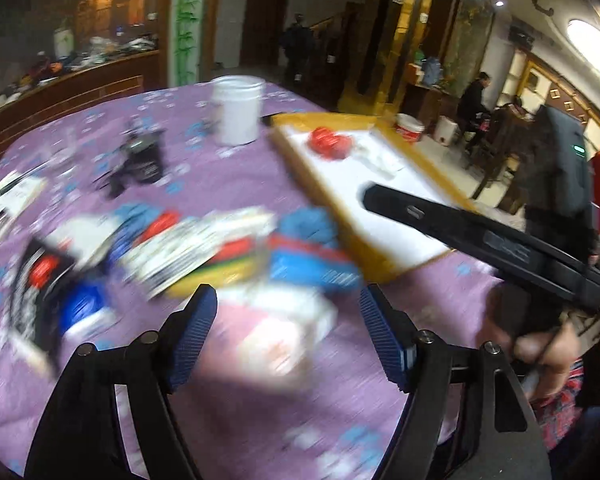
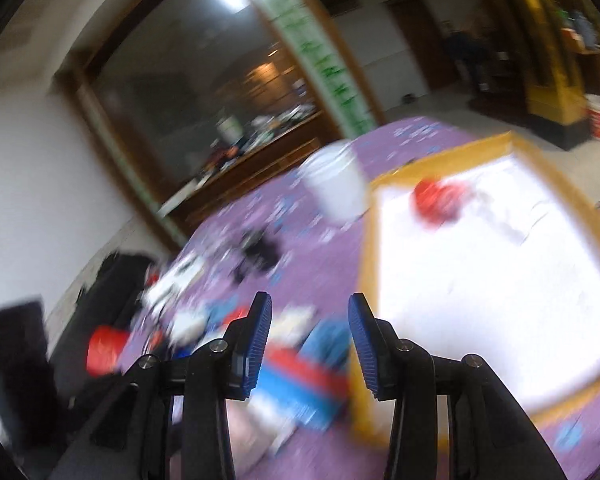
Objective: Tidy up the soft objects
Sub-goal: 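Return both tools to the pile and grasp the black snack pouch with the left tool, then grasp the pink tissue pack with the right tool while the left tool holds the black pouch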
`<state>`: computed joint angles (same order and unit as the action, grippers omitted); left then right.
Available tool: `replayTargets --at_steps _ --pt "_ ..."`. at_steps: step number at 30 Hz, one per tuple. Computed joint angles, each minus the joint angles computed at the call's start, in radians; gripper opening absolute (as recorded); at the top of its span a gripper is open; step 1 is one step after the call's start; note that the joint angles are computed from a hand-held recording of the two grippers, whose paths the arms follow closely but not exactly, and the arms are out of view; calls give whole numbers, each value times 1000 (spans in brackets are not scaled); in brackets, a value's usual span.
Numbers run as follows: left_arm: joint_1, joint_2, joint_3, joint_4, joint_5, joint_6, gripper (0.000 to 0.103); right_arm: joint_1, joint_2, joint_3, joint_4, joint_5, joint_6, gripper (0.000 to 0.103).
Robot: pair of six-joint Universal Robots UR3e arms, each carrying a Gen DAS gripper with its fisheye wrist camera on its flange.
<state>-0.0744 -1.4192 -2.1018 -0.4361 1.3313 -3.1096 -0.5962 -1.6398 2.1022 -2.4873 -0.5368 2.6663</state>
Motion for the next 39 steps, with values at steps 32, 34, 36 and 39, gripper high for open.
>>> replayTargets --at_steps 32,34,36,39 --pt "401 -109 -144 167 119 257 82 99 -171 219 291 7 -495 77" --pt "400 -111 -145 177 128 223 58 105 -175 224 274 2 -489 77" --pt "408 -98 -145 156 128 184 51 116 -183 232 248 -10 -481 77" --pt "431 -18 -195 161 92 159 50 136 -177 224 215 -32 -460 77"
